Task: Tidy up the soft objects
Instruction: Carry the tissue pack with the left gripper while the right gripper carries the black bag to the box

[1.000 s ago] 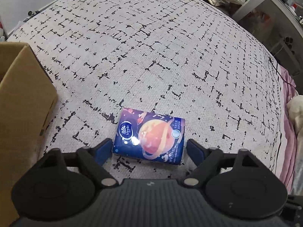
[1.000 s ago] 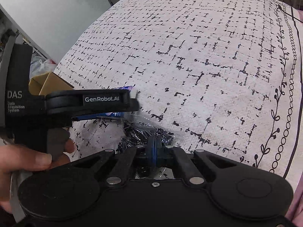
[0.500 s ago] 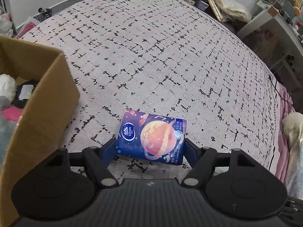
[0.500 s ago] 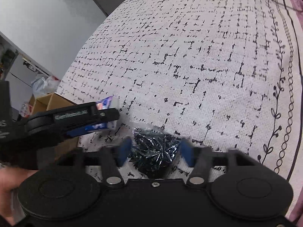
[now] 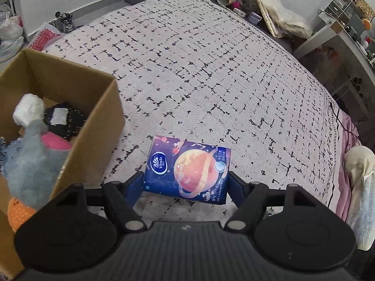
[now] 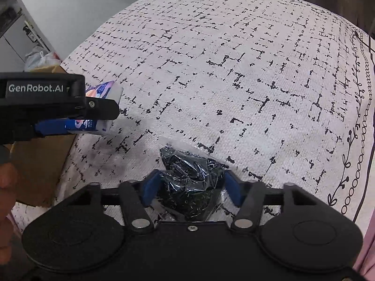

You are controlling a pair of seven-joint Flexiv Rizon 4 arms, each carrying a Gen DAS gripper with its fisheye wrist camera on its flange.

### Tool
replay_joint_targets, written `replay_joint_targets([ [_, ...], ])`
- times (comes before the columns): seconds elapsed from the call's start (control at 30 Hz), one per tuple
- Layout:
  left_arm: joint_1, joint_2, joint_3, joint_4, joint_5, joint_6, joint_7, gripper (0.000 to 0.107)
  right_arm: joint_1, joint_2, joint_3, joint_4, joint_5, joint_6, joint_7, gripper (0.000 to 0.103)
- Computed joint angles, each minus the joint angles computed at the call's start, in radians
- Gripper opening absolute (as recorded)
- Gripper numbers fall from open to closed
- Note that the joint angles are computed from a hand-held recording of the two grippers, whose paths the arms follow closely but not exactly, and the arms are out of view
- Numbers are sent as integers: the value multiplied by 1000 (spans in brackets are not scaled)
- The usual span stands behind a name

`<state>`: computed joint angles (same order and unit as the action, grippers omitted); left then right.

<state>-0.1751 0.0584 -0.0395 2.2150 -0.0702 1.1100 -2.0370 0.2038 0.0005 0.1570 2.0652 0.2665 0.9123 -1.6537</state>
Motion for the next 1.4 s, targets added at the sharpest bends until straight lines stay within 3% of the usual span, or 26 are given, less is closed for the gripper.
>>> replay_joint_targets([
  [0.2, 7, 44, -3, 0, 47, -34, -34, 73, 0, 46, -3, 11, 32, 6, -37, 37],
  [0.8, 31, 199, -41, -15, 159, -132, -100, 73, 42, 196, -61, 11, 207, 72, -177, 37],
  [1.4, 72, 326, -38, 1, 179, -198, -80, 73, 85, 260, -97, 15, 309, 146, -254, 37],
])
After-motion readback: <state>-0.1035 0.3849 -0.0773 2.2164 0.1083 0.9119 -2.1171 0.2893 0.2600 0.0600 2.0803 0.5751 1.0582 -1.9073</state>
